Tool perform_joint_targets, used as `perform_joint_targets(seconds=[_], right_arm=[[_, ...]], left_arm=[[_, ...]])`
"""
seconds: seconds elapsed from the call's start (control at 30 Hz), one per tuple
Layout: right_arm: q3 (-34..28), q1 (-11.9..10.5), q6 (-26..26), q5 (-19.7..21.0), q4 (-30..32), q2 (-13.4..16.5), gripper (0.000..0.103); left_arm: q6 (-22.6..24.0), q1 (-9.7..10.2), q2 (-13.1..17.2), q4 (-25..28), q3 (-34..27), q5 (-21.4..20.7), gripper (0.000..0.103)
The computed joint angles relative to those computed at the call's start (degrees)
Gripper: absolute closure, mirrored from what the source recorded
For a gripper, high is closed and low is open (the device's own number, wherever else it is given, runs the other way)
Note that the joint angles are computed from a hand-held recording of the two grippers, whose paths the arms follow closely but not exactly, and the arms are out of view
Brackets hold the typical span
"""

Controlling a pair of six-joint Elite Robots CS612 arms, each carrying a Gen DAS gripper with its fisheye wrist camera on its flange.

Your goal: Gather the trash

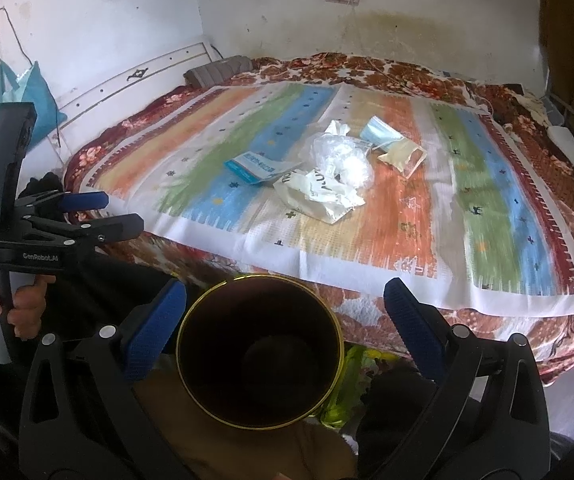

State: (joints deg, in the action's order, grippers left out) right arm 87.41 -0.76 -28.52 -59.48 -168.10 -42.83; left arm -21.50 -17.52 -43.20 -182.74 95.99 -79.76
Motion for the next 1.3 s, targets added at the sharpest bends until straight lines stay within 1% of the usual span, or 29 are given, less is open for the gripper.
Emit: perform_joint_targets(seconds=[0.1,0.2,0.27,0.37,0.47,0.53,0.57,0.6,0.63,0.7,0.77,0.83,0.9,1.03,1.13,1.23,1.3], right_arm=[[-0.75,0.32,-0.29,-1.1,0.59,0.31,0.009],[-1.49,0.36,0.03,-0.95,1.39,0.6,0.009],[-1.43,0.4,-0.49,-1.27,1.63,0.54,0.009],[-2.46,0.73,-1.81,-2.19,2.48,0.83,0.009],[-3.91,0.97,-2.92,-2.58,4.07,1.26,0.009],[-5.1,1.02,-3.57,-2.19,6.56,1.59,0.009],[-5.96,1.01,-4.1,-1.53,8.83,1.79,0.009],[-6.34,1.06,-4.4,-1.28,9.64,1.91,0.009],[-6.71,1.23,-5.19,-1.69,9.95,2.04,0.009],[-7.01,1.74,-6.8,-4.1,8.87,2.25,0.009],[-7.75,1.96,-7.55,-4.73,9.22,2.55,0.009],[-8.73,2.1,-7.54,-5.02,10.24,2.91,0.009],[-9.35,2.29,-8.42,-5.43,10.51,3.15,0.009],[-11.62,2.73,-9.05,-7.16,11.56,4.15,0.009],[-13.1,2.97,-9.51,-7.75,12.53,4.81,0.009],[-15.38,3.44,-10.11,-8.95,14.32,5.93,0.009],[-16.52,3.59,-10.56,-9.61,15.1,6.49,0.009]], left_arm=[[-0.38,0.21,0.13,0.54,-0.45,-0.24,0.006],[-0.51,0.49,0.17,1.63,-1.09,-0.76,0.006],[0.46,0.47,0.31,2.37,-1.67,-0.07,0.006],[2.97,0.04,0.35,3.64,-2.25,2.23,0.006],[5.75,0.01,0.53,4.58,-3.07,2.13,0.006],[9.5,-0.82,0.82,5.91,-3.89,6.55,0.006],[11.61,-1.4,1.02,5.81,-4.1,9.53,0.006],[14.04,-1.84,1.26,5.38,-4.35,11.65,0.006],[15.21,-1.85,1.4,5.5,-4.62,11.9,0.006],[16.02,-1.55,1.75,7.8,-5.86,12.11,0.006],[17.1,-1.36,2.09,9.27,-6.81,12.59,0.006],[19.42,-1.17,2.45,9.41,-7.7,11.77,0.006],[20.96,-1.01,3.09,10.29,-9.02,11.91,0.006],[19.97,0.09,4.13,15.17,-12.12,10.16,0.006],[20.46,1.0,4.99,16.9,-14.21,7.37,0.006],[21.0,1.64,6.03,18.3,-16.2,6.11,0.006],[20.51,2.11,6.97,20.73,-18.16,5.4,0.006]])
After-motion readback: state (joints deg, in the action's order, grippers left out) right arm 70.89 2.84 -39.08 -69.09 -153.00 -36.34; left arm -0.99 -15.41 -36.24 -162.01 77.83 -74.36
